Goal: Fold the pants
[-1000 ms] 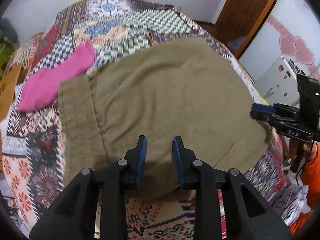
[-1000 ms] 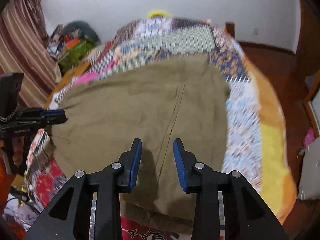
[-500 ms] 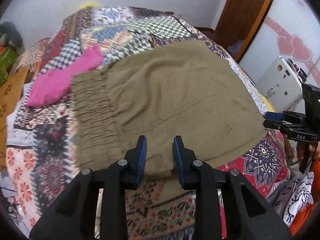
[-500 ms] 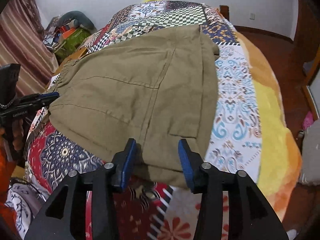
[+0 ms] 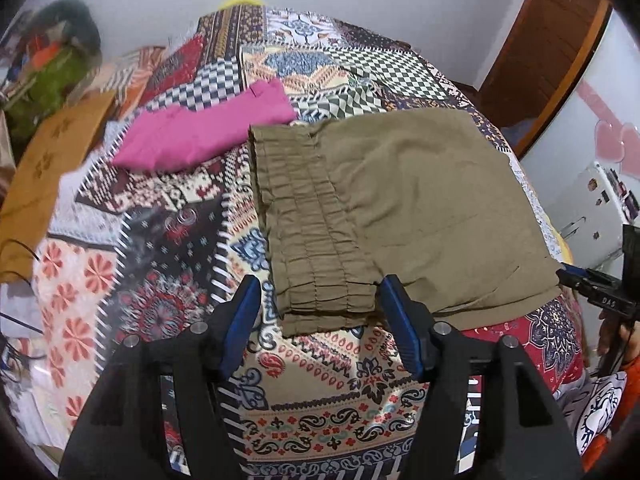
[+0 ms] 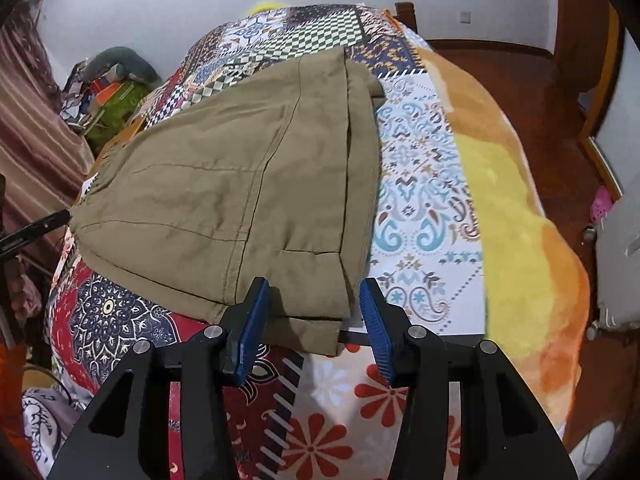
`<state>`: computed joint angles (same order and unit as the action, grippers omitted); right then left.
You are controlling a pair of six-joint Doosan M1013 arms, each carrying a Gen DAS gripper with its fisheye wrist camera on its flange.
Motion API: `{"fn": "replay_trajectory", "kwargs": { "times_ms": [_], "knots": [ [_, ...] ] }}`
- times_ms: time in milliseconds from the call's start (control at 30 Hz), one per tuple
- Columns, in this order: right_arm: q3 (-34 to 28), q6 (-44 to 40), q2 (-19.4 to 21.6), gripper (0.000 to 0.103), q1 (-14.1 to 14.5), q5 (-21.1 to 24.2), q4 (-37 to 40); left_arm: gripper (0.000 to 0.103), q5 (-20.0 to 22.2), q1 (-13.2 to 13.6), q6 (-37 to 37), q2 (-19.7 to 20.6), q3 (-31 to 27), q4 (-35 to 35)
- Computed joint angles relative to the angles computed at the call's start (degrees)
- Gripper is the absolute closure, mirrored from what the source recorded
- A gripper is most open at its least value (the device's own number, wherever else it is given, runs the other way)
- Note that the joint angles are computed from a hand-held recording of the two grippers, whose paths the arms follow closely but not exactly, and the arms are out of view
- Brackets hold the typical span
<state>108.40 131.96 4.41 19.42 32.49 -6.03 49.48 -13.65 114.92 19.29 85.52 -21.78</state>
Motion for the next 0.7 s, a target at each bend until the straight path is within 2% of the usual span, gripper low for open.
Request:
{"fn": "replay_trajectory", "kwargs": {
  "times_ms": [100,233,367,467,700],
  "knots": [
    [0.0,-1.0,0.0,0.064,0.0,-0.2,0.9,0.041,-0.3,-0.2,-0.1,0.0,0.4,-0.5],
    [-0.3,-2.2,0.1,0.081,0.2,0.7,0.6,0.041,-0.8,-0.8,-0.6,0.0,0.6,0.8],
    [-1.1,-3.4,0.6,0.088,0.7,2.2,-0.3,0.043,-2.1,-0.9,-0.9,-0.4,0.8,1.5],
    [-1.4,-2.9,0.6,0.089,1.2,2.5,-1.8,0.051,-4.0,-1.3,-1.1,-1.0,1.3,2.8],
    [-1.2,-1.7,-0.8,0.090,1.7,2.1,-3.5,0.051,-4.2,-1.1,-1.9,-0.6,0.9,3.1]
  ]
}}
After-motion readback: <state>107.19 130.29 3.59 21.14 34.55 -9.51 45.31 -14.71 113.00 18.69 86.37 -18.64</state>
